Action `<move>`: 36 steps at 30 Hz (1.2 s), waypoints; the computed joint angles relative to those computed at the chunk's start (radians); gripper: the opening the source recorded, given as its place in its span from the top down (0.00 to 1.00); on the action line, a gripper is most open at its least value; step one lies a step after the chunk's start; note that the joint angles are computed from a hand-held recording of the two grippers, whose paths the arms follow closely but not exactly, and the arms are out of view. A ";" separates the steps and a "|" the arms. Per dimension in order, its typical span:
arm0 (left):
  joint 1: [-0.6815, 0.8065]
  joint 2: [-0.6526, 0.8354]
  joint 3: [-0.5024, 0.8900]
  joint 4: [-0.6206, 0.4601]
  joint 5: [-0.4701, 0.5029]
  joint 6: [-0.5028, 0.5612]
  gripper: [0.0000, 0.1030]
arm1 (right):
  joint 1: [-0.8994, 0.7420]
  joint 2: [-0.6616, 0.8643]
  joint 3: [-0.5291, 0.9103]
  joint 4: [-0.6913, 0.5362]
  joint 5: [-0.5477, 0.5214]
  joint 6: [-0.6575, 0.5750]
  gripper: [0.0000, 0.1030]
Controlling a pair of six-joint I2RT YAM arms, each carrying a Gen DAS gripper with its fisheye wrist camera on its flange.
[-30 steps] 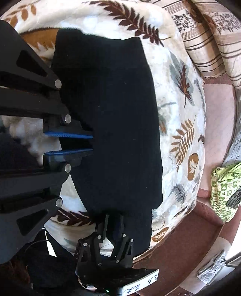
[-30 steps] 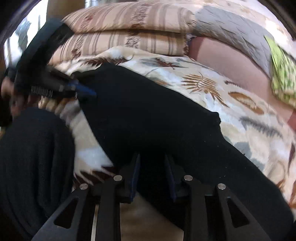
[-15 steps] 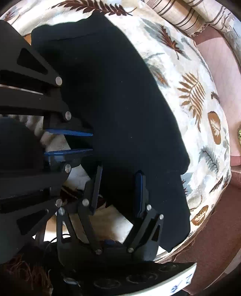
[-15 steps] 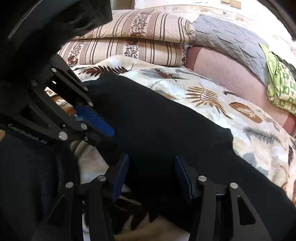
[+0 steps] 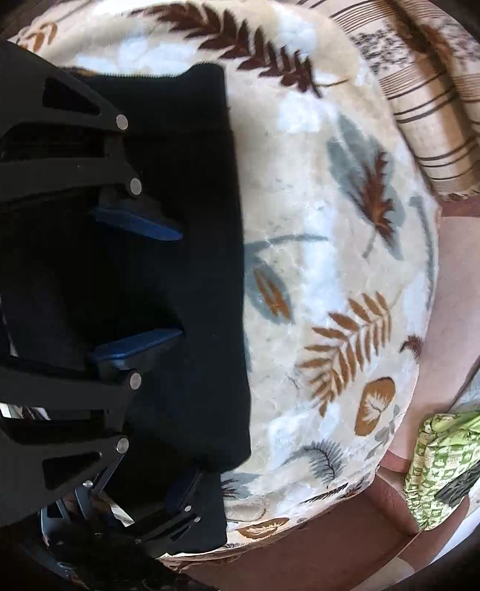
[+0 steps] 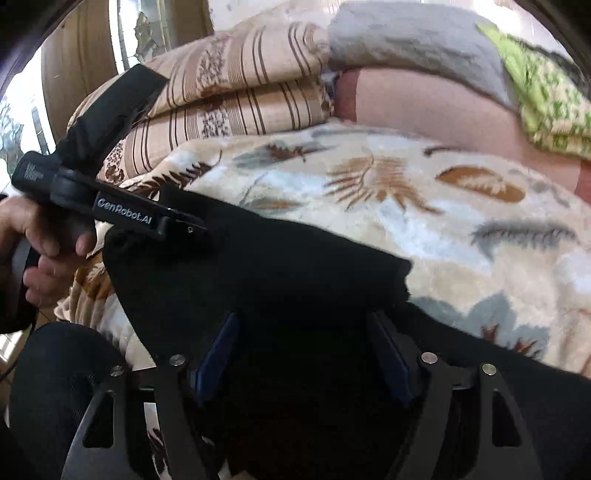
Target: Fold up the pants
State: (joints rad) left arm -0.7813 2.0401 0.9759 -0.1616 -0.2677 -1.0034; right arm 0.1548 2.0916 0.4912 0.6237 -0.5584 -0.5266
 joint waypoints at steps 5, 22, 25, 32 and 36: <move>-0.078 -0.056 0.035 0.133 -0.068 -0.033 0.38 | -0.170 -0.203 -0.087 -0.059 -0.055 -0.077 0.27; -0.238 0.446 0.546 0.156 -0.271 -0.087 0.10 | -0.627 0.022 0.281 -0.462 -0.081 -0.241 0.13; -0.236 0.418 0.467 0.257 -0.265 -0.099 0.10 | -0.736 -0.028 0.310 -0.581 -0.225 -0.223 0.14; -0.233 0.413 0.421 0.353 -0.251 -0.123 0.05 | -1.041 0.030 0.508 -0.935 -0.394 -0.278 0.13; -0.232 0.420 0.431 0.356 -0.245 -0.113 0.01 | -1.068 0.119 0.602 -1.064 -0.347 -0.331 0.12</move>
